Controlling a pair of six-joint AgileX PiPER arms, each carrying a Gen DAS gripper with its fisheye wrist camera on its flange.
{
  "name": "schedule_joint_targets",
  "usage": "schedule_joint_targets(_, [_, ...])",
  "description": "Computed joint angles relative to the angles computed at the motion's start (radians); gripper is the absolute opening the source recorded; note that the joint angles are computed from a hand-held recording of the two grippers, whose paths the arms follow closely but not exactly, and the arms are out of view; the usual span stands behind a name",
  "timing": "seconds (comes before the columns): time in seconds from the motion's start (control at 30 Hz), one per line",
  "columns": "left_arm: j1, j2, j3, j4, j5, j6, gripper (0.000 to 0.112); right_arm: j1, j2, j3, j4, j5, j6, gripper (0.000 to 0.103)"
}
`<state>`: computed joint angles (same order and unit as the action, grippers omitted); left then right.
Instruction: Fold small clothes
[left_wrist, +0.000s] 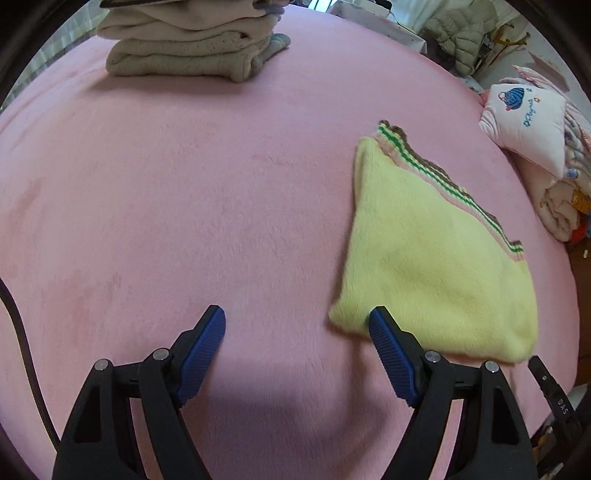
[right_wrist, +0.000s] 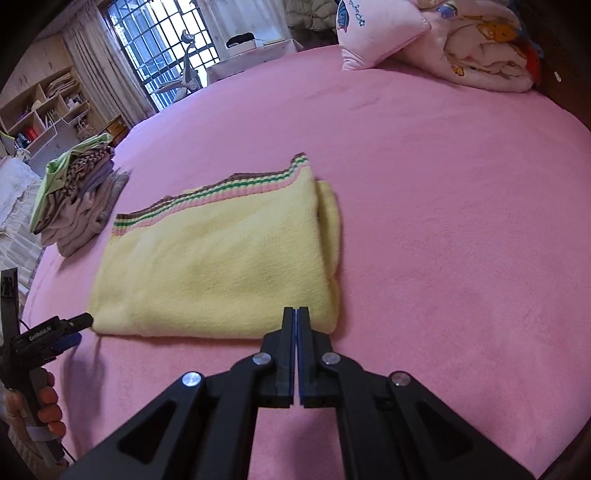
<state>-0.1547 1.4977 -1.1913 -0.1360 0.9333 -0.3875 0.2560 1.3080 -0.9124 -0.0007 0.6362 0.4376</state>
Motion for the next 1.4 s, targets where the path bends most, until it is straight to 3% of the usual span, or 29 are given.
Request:
schedule_joint_targets(0.4, [0.086, -0.006, 0.029, -0.332, 0.044, 0.178, 0.079, 0.291, 0.034, -0.131, -0.237, 0.05, 0.235, 0.0])
schedule_joint_targets(0.63, [0.064, 0.013, 0.083, -0.465, -0.026, 0.204, 0.079, 0.335, 0.096, -0.187, -0.256, 0.036, 0.243, 0.0])
schedule_joint_targets(1.07, [0.101, 0.121, 0.13, -0.829, -0.166, 0.442, 0.079, 0.348, 0.244, -0.261, -0.277, -0.025, 0.268, 0.0])
schedule_joint_targets(1.13, [0.098, 0.139, 0.111, -0.842, -0.185, 0.436, 0.073, 0.352, 0.259, -0.266, -0.285, -0.025, 0.277, 0.0])
schedule_joint_targets(1.17, [0.096, 0.145, 0.099, -0.83, -0.191, 0.421, 0.06, 0.352, 0.265, -0.267, -0.284, -0.026, 0.277, 0.0])
schedule_joint_targets(1.2, [0.096, 0.15, 0.091, -0.819, -0.195, 0.413, 0.04, 0.351, 0.273, -0.269, -0.283, -0.027, 0.277, 0.0])
schedule_joint_targets(1.27, [0.086, 0.163, 0.062, -0.762, -0.206, 0.375, 0.026, 0.353, 0.292, -0.273, -0.283, -0.025, 0.277, 0.0])
schedule_joint_targets(1.4, [0.029, 0.147, 0.009, -0.594, -0.229, 0.264, 0.017, 0.362, 0.334, -0.275, -0.293, -0.021, 0.283, 0.0])
